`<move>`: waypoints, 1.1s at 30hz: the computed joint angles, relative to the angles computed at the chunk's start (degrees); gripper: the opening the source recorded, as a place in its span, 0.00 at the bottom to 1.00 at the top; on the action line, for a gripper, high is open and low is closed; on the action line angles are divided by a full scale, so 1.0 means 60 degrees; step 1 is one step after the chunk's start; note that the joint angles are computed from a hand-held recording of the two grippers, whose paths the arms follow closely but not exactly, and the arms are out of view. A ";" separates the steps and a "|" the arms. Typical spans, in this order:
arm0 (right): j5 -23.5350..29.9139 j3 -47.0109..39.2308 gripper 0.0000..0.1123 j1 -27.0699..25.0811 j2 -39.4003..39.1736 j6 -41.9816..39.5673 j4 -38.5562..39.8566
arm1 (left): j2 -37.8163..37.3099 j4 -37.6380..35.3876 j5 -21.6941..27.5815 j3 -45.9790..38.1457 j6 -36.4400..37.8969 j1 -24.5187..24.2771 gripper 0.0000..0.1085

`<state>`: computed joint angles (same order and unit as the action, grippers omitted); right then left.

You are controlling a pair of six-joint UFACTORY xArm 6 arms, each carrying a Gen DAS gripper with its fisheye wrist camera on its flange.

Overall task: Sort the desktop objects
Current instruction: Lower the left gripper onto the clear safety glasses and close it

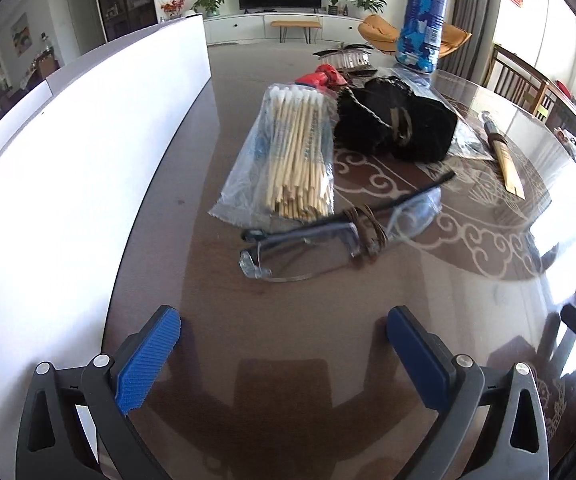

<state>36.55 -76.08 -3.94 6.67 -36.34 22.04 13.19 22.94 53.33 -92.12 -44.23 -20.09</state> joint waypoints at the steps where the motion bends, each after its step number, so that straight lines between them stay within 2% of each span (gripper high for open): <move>1: -0.0005 0.0001 0.92 0.0002 0.0000 0.0003 -0.0008 | 0.0310 -0.0045 0.0045 -0.0392 0.0102 0.0068 0.95; 9: -0.0002 0.0014 0.92 0.0000 -0.0014 0.0006 -0.0006 | 0.2684 -0.0716 0.0256 -0.3598 0.1668 -0.0017 0.95; 14: 0.0004 0.0015 0.92 -0.0005 -0.0018 -0.0003 0.0003 | 0.2514 -0.2271 -0.0525 -0.3221 0.4612 -0.0299 0.95; 17: 0.0007 0.0014 0.92 -0.0008 -0.0021 -0.0015 0.0062 | 0.2385 -0.3001 -0.0357 -0.3150 0.5962 -0.0348 0.95; 21: -0.0001 0.0012 0.92 0.0001 -0.0014 0.0001 0.0095 | 0.2755 -0.2930 0.0097 -0.3822 0.5775 -0.0173 0.95; 24: 0.0002 0.0017 0.92 -0.0008 -0.0022 -0.0009 0.0102 | 0.2929 -0.2642 -0.0011 -0.4023 0.5261 -0.0096 0.95; 27: -0.0021 0.0024 0.92 -0.0006 -0.0023 0.0044 0.0085 | 0.3151 -0.2515 0.0311 -0.4441 0.5031 -0.0196 0.94; 29: -0.0048 0.0034 0.92 -0.0011 -0.0026 0.0110 0.0045 | 0.2917 -0.2453 -0.0044 -0.4112 0.5021 -0.0281 0.67; 30: -0.0067 0.0040 0.92 -0.0006 -0.0026 0.0159 0.0002 | 0.2916 -0.2294 -0.0009 -0.4178 0.4820 -0.0325 0.43; 31: -0.0082 0.0067 0.92 -0.0007 -0.0045 0.0182 -0.0031 | 0.2911 -0.2234 0.0061 -0.4227 0.4568 -0.0353 0.28; 33: -0.0063 0.0068 0.92 -0.0008 -0.0049 0.0185 -0.0037 | 0.2699 -0.2040 -0.0060 -0.3894 0.3820 -0.0379 0.27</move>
<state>36.17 -75.67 -3.99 6.38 -35.23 21.82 29.38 10.69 52.97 -115.48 -21.31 -22.37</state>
